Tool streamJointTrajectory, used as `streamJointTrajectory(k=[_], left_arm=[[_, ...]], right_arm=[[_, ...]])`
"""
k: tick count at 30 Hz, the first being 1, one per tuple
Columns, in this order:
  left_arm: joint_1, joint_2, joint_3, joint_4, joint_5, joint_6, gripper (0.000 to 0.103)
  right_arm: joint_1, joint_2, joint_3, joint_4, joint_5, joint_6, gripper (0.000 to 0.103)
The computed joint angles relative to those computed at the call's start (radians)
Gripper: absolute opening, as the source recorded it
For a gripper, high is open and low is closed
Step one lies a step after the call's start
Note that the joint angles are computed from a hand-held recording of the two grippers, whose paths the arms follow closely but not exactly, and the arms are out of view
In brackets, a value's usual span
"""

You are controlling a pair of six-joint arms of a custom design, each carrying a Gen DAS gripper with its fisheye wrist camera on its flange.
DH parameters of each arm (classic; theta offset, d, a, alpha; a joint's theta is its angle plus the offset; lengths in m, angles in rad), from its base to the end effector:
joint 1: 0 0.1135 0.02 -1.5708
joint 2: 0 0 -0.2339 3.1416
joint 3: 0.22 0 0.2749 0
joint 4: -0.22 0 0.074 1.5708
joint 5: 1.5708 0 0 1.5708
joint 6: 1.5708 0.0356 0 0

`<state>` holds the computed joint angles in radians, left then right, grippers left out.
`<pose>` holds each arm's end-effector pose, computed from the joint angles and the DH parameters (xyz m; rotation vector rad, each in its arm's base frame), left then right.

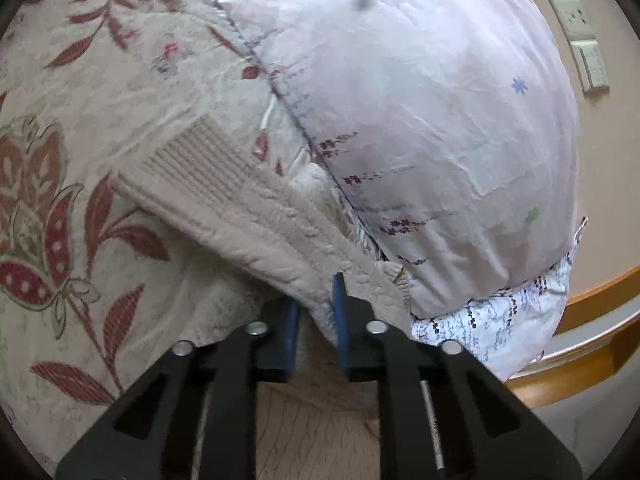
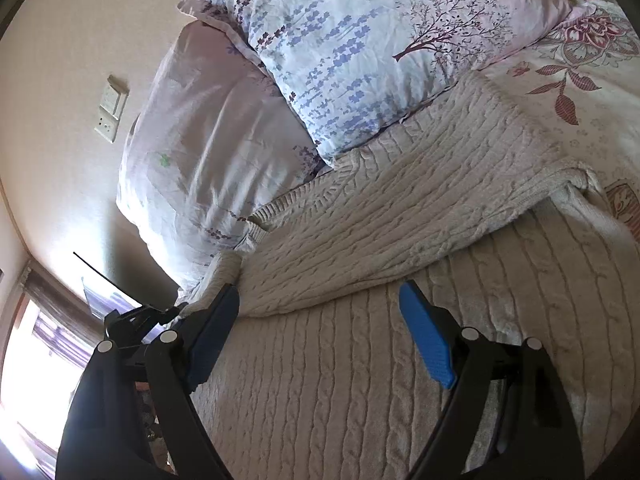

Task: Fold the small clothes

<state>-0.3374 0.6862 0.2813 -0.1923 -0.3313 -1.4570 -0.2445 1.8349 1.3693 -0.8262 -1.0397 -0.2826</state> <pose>0.1909 -0.0547 0.1506 -1.3353 1.7636 -0.6817 0.3694 -0.0605 0.1840 -0.2332 2.3425 1.2108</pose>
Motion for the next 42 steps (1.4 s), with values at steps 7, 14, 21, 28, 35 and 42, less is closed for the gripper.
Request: streamJointTrajectory(k=[7,14,21,28,35,42], left_arm=[[-0.049,0.121,0.114,0.015,-0.058,0.106,0.007],[-0.171,0.403,0.331,0.128,-0.107,0.315,0.007],[-0.332,0.875,0.723,0.165,-0.069,0.607,0.007],[-0.396,1.153,0.972,0.014,0.035,0.771,0.034],[-0.472,0.838,0.714,-0.082,-0.16,0.79,0.072],[-0.395,0.622,0.542,-0.473,-0.321,0.531,0.069]], right_arm=[[-0.013,0.013,0.056,-0.159,0.024,-0.135,0.084],[-0.081,0.029,0.13,-0.212,0.017,-0.143,0.084],[-0.141,0.092,0.235,-0.18,0.068,-0.079,0.084],[-0.119,0.22,0.431,-0.284,0.133,-0.078,0.084],[0.022,0.191,0.458,-0.293,0.246,-0.17,0.076],[0.314,-0.073,0.144,0.014,0.492,-0.237,0.076]])
